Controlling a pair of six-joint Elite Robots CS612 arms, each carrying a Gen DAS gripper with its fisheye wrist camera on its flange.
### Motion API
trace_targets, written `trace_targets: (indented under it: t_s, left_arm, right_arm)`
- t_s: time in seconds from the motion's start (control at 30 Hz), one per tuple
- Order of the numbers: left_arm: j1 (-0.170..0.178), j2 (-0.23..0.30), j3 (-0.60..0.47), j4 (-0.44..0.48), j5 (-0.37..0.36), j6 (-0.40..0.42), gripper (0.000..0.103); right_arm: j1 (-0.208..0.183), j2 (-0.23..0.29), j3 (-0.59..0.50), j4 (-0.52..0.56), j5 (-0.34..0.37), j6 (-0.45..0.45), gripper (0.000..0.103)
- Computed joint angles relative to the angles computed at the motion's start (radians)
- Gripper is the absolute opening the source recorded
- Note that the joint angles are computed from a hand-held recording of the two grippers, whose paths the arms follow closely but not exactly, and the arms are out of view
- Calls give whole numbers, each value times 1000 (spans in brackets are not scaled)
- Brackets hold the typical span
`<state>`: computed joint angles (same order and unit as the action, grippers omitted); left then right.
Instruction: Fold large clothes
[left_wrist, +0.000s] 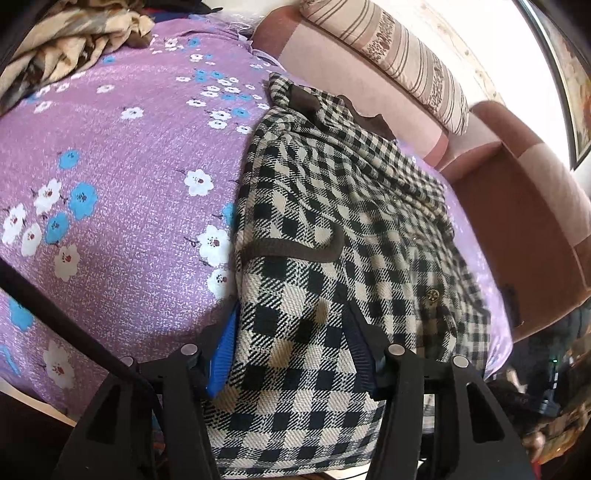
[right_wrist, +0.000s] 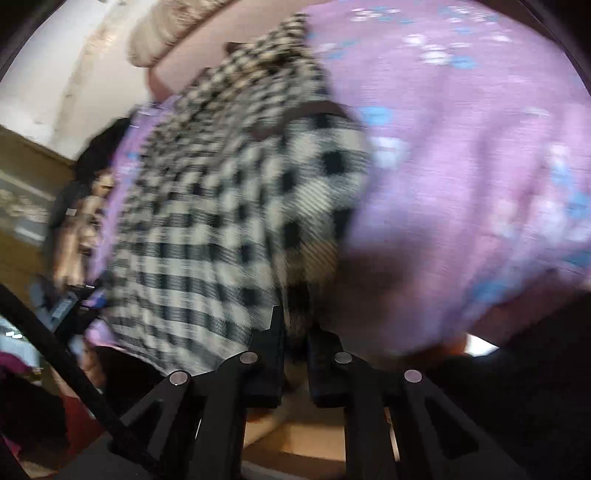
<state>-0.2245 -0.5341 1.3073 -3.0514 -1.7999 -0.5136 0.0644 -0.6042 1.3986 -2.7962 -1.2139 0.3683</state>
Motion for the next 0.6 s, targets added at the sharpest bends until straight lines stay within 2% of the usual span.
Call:
trace_targets:
  t_s: [0.07, 0.1, 0.13, 0.2, 0.23, 0.27, 0.3, 0.33, 0.37, 0.43, 0.5, 0.57, 0.6]
  left_arm:
    - [-3, -1, 2, 1, 15, 11, 53]
    - [-5, -2, 2, 1, 20, 14, 53]
    - [-6, -3, 3, 3, 23, 17, 53]
    - [-8, -2, 1, 8, 31, 18, 53]
    - [-8, -1, -1, 9, 33, 16, 54]
    - [-8, 0, -3, 9, 32, 14, 57]
    - [-8, 1, -5, 5, 27, 9, 58]
    - [-8, 2, -5, 4, 26, 8, 60]
    - [-9, 1, -5, 4, 30, 9, 60]
    - [-12, 0, -2, 2, 40, 15, 60]
    - [-14, 0, 0, -3, 49, 22, 60]
    - [-16, 1, 1, -7, 52, 25, 60]
    - [-15, 1, 1, -9, 52, 26, 60]
  right_arm:
    - [17, -39, 15, 103, -192, -52, 3]
    - [24, -45, 10, 137, -262, -59, 4]
    - [24, -56, 22, 141, -290, -56, 6]
    - [16, -78, 63, 52, -234, -76, 6]
    - [17, -82, 71, 13, -199, -97, 12]
    - [19, -82, 71, -23, -150, -122, 37]
    - [25, -71, 56, -63, -69, -161, 64]
    - [28, -60, 40, -80, -13, -192, 70]
    - [41, -43, 8, -74, 33, -243, 71]
    - [80, -15, -60, -7, 39, -374, 71]
    - [124, 14, -113, 22, 3, -499, 71]
    - [152, 31, -134, 33, -27, -587, 72]
    - [173, 51, -160, 44, -79, -643, 72]
